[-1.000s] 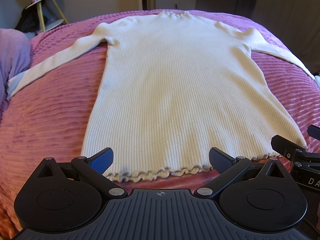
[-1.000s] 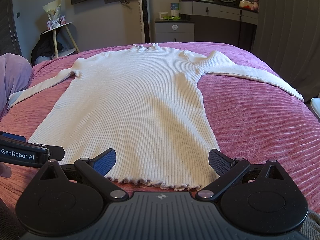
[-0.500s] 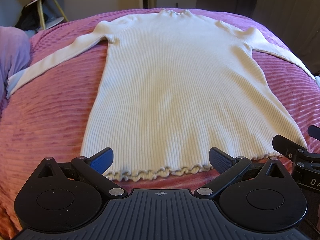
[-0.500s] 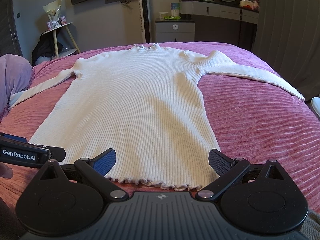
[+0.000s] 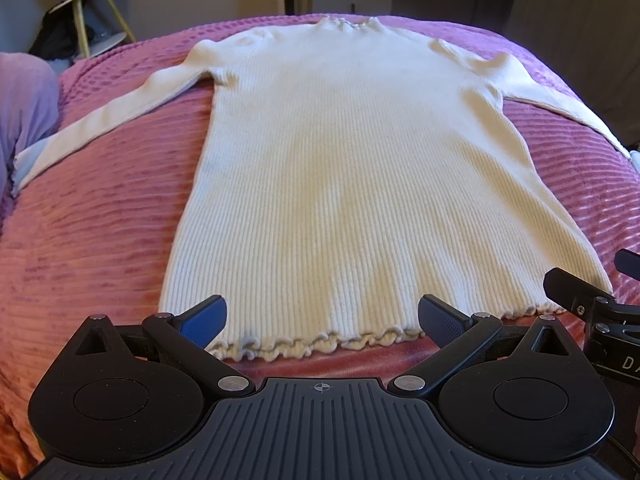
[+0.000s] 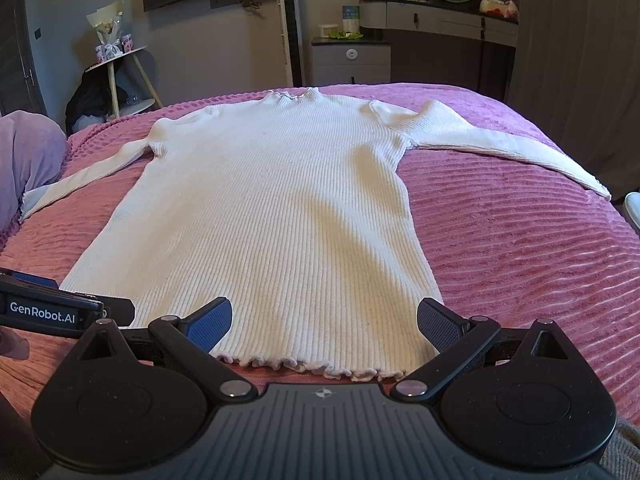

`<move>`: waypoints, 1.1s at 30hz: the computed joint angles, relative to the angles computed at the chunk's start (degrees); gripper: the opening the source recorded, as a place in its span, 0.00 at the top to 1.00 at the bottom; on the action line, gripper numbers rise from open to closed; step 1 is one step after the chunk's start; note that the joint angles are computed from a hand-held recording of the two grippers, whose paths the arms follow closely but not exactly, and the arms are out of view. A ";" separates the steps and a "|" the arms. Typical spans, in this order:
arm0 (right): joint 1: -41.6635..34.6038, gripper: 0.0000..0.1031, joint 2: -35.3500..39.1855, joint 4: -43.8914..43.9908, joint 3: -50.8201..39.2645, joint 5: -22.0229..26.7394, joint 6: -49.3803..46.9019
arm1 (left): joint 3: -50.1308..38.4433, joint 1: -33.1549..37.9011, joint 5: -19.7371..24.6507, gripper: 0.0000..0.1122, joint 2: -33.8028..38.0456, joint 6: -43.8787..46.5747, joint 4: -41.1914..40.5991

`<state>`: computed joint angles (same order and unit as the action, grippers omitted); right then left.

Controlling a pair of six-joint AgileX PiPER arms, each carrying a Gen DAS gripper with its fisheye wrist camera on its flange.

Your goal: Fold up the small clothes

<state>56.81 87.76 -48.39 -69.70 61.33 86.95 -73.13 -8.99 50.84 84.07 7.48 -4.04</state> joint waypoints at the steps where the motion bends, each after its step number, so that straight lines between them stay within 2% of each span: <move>1: 0.00 0.04 0.02 -0.04 -0.01 -0.02 0.02 | -0.13 -0.03 0.13 0.08 0.10 -0.08 0.06; 11: -0.91 0.04 -0.61 0.65 0.63 -1.54 0.35 | -0.46 0.65 0.52 0.08 0.48 0.23 -1.12; 19: -3.16 0.04 -2.49 3.15 2.64 -5.79 1.16 | -0.58 1.48 0.47 0.08 0.41 0.72 -2.75; 26: -7.70 0.04 -5.05 7.76 5.58 -13.52 0.21 | -1.92 2.39 1.46 0.08 1.77 -0.12 -3.53; 30: -14.27 0.04 -7.78 13.95 8.78 -21.33 -1.96 | -3.55 1.71 2.29 0.08 3.08 -1.15 -2.23; 33: -19.69 0.04 -10.73 13.56 11.95 -26.00 -0.12 | -5.32 0.40 2.23 0.08 4.66 -2.24 -0.99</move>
<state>37.12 77.02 -34.83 -57.74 35.33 86.83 -78.45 -8.58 53.08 88.73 5.24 -5.03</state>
